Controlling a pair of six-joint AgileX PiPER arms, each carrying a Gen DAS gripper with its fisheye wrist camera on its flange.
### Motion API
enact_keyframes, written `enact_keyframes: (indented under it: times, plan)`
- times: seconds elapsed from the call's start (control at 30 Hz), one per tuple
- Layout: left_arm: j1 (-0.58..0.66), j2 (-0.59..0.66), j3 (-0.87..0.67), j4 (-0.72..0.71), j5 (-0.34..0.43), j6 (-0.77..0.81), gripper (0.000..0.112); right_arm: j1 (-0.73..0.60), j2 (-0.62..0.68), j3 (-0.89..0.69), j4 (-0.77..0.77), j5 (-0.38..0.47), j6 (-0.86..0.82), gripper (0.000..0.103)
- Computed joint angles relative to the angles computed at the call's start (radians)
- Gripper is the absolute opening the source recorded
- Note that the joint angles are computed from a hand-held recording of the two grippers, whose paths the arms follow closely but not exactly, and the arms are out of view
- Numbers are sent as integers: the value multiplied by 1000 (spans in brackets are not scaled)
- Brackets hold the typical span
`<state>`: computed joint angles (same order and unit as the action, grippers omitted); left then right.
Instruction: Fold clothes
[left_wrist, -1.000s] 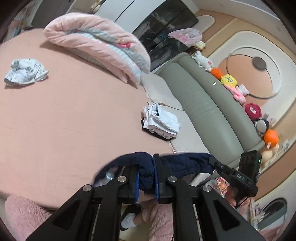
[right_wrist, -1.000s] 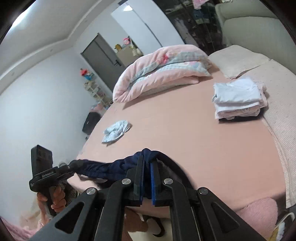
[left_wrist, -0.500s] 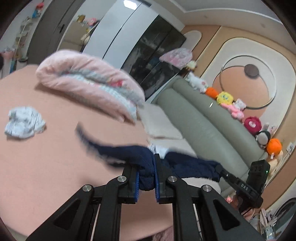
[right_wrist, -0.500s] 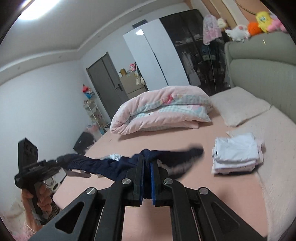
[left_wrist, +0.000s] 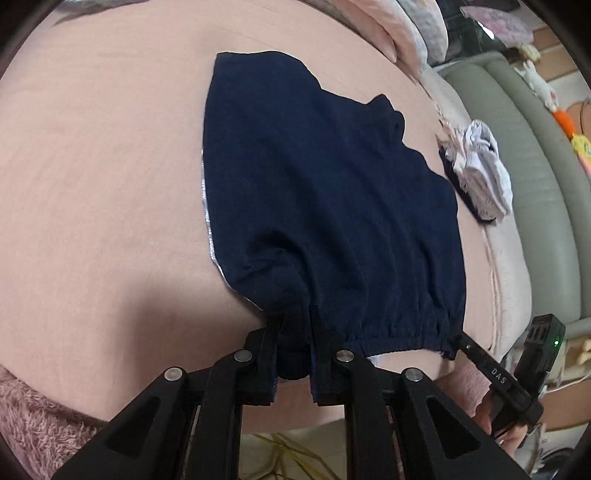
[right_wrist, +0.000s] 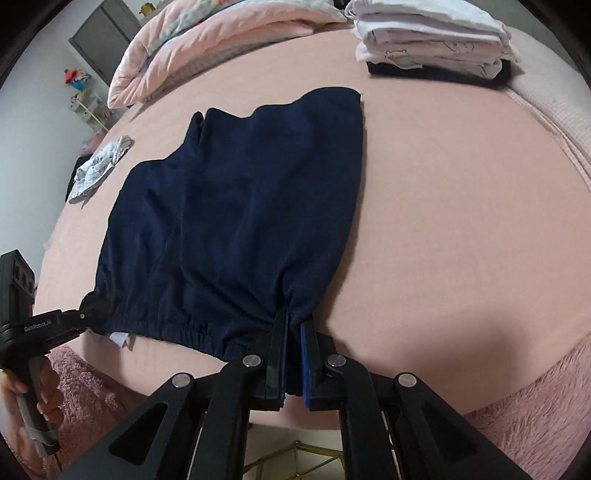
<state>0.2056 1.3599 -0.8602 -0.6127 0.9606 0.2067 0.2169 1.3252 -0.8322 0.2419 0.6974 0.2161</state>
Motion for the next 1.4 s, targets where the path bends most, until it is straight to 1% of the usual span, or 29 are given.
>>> enact_keyframes:
  times: [0.17, 0.23, 0.27, 0.3, 0.4, 0.47, 0.5, 0.53, 0.57, 0.6, 0.63, 0.67, 0.73, 0.77, 0.87, 0.93, 1.03, 1.07, 1.1, 1.13, 1.17, 1.2, 1.27, 1.3, 1.37, 1.4]
  plan:
    - [10, -53, -12, 28, 63, -2, 11, 44, -59, -22, -56, 67, 64, 4]
    - [18, -74, -18, 23, 91, 0, 11, 57, -91, -34, -50, 91, 77, 4]
    - [-1, -55, -38, 25, 88, -23, 11, 61, -103, -42, -46, 100, 82, 4]
    - [13, -64, -40, 20, 114, -18, 11, 61, -110, -52, -38, 106, 87, 4]
    - [32, -84, -24, 19, 138, -7, 11, 77, -136, -55, -48, 135, 122, 4]
    - [-29, -48, -18, 74, 82, -64, 15, 97, -93, -48, -61, 159, 124, 4]
    - [-25, -29, -15, 79, 84, -69, 18, 107, -57, -46, -65, 171, 117, 5]
    - [-21, -10, -11, 83, 86, -75, 19, 112, -34, -40, -66, 173, 109, 5]
    - [-12, 2, -12, 84, 96, -75, 22, 109, -43, -30, -62, 163, 103, 5]
    - [13, -6, -22, 72, 131, -59, 27, 105, -65, -34, -68, 173, 107, 7]
    - [32, -20, -32, 73, 159, -52, 39, 106, -82, -54, -90, 207, 125, 8]
    - [33, -51, -41, 106, 163, -66, 45, 110, -106, -74, -118, 236, 147, 8]
    - [0, -104, -62, 205, 147, -120, 45, 128, -165, -112, -197, 269, 200, 9]
    - [-27, -126, -72, 253, 134, -144, 44, 134, -171, -125, -228, 272, 216, 9]
    - [-98, -161, -97, 271, 107, -101, 44, 151, -176, -162, -310, 274, 250, 9]
    - [-159, -144, -97, 245, 74, -74, 44, 144, -138, -171, -304, 245, 210, 9]
    - [-229, -92, -78, 291, 32, -100, 44, 122, -21, -159, -241, 163, 119, 9]
    - [-219, -90, -74, 306, 50, -106, 44, 123, 39, -162, -235, 166, 111, 9]
    - [-208, -87, -71, 321, 67, -112, 43, 118, 72, -159, -239, 189, 111, 7]
    - [-198, -85, -67, 337, 84, -118, 39, 103, 65, -147, -223, 190, 89, 4]
    - [-188, -82, -63, 352, 100, -123, 39, 86, 47, -136, -205, 196, 67, 4]
    - [-179, -82, -65, 363, 113, -123, 39, 62, 16, -135, -188, 213, 44, 8]
    - [-170, -98, -107, 348, 117, -89, 39, 2, -26, -155, -164, 236, -4, 8]
    - [-175, -91, -142, 316, 104, -59, 39, -44, -20, -188, -137, 237, -43, 8]
    - [-192, -27, -217, 223, 64, -8, 39, -108, 18, -253, -104, 229, -91, 14]
    - [-208, 17, -260, 180, 38, 13, 39, -135, 65, -302, -99, 219, -102, 21]
